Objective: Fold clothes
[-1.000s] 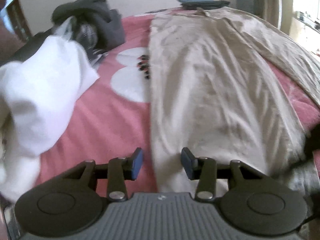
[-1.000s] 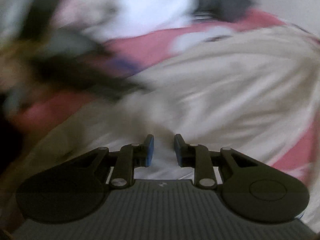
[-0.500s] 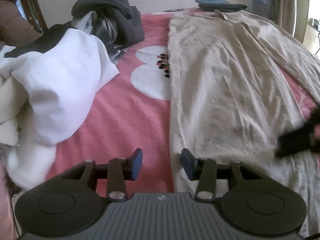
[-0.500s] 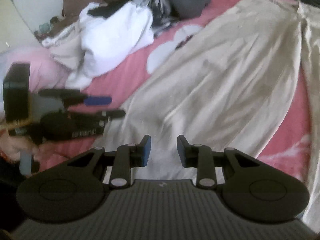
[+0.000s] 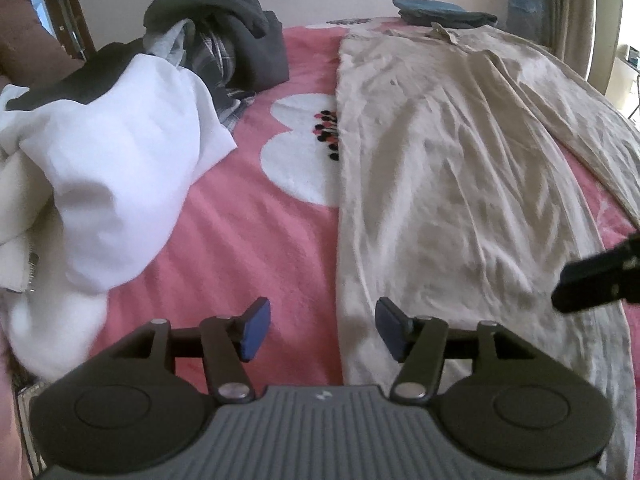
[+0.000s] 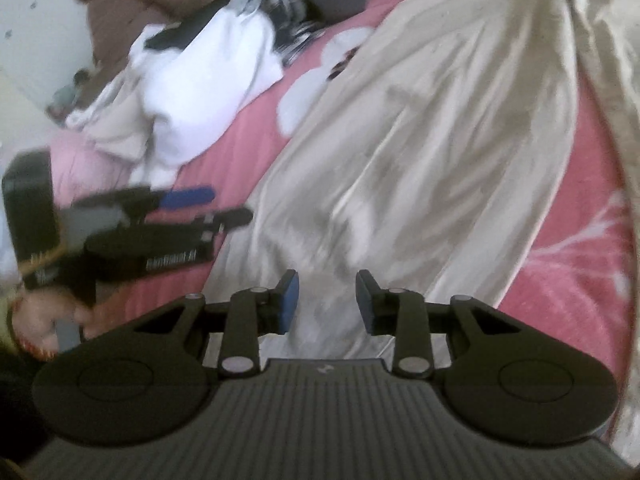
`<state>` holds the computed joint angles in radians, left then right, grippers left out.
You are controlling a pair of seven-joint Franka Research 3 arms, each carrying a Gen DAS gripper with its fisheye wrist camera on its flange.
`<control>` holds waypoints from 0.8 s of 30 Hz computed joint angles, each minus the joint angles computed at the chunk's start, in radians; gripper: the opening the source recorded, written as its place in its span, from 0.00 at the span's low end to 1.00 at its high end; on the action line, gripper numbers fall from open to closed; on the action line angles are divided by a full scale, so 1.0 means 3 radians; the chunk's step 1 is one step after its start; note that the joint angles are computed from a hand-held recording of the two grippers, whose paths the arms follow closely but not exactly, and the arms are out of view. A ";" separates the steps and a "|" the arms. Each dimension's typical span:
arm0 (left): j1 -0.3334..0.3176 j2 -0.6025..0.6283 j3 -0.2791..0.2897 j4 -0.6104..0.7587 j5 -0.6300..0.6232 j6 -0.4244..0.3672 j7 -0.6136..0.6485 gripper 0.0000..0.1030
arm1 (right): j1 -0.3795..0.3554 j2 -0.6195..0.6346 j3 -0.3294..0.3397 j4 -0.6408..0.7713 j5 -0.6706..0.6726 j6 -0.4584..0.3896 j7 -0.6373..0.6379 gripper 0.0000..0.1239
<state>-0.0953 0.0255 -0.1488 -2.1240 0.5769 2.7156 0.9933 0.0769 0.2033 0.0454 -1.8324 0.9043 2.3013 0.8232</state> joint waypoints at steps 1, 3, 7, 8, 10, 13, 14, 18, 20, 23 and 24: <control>-0.0005 0.0007 -0.0004 0.0006 0.0003 -0.0018 0.0011 0.59 | 0.0003 0.0011 0.0001 0.0010 0.0011 0.0026 0.0010 0.26; -0.0017 0.0023 -0.0010 0.0022 0.0024 -0.0064 0.0022 0.61 | 0.0007 0.0011 0.0005 0.0003 0.0015 0.0072 0.0009 0.28; -0.0035 0.0029 -0.0010 0.0024 0.0074 -0.0128 -0.0047 0.67 | 0.0029 -0.0001 0.0006 -0.0027 -0.0060 0.0144 -0.0012 0.32; -0.0037 0.0031 -0.0010 0.0025 0.0082 -0.0138 -0.0067 0.68 | 0.0036 -0.0002 0.0006 -0.0032 -0.0088 0.0164 -0.0012 0.32; -0.0038 0.0039 -0.0008 0.0034 0.0072 -0.0155 -0.0076 0.70 | 0.0047 -0.0008 0.0007 -0.0045 -0.0136 0.0198 -0.0013 0.33; -0.0038 0.0051 -0.0005 0.0048 0.0063 -0.0176 -0.0090 0.73 | 0.0055 -0.0005 0.0008 -0.0043 -0.0179 0.0201 0.0009 0.33; -0.0039 0.0054 -0.0005 0.0051 0.0062 -0.0183 -0.0097 0.74 | 0.0056 -0.0003 0.0009 -0.0042 -0.0188 0.0206 0.0015 0.33; -0.0044 0.0057 -0.0002 0.0054 0.0094 -0.0198 -0.0137 0.77 | 0.0057 0.0005 0.0011 -0.0039 -0.0211 0.0215 0.0037 0.34; -0.0045 0.0061 -0.0001 0.0059 0.0107 -0.0209 -0.0156 0.79 | 0.0057 0.0013 0.0011 -0.0032 -0.0225 0.0211 0.0055 0.35; -0.0045 0.0069 -0.0001 0.0070 0.0090 -0.0230 -0.0175 0.83 | 0.0057 0.0022 0.0013 -0.0025 -0.0242 0.0208 0.0079 0.35; -0.0044 0.0070 0.0000 0.0072 0.0079 -0.0235 -0.0172 0.84 | 0.0056 0.0024 0.0013 -0.0023 -0.0247 0.0207 0.0085 0.35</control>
<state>-0.1085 0.0466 -0.1489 -2.1024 0.6006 2.6452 0.9416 0.0939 0.2107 0.0493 -1.8393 0.8302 2.3634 0.8487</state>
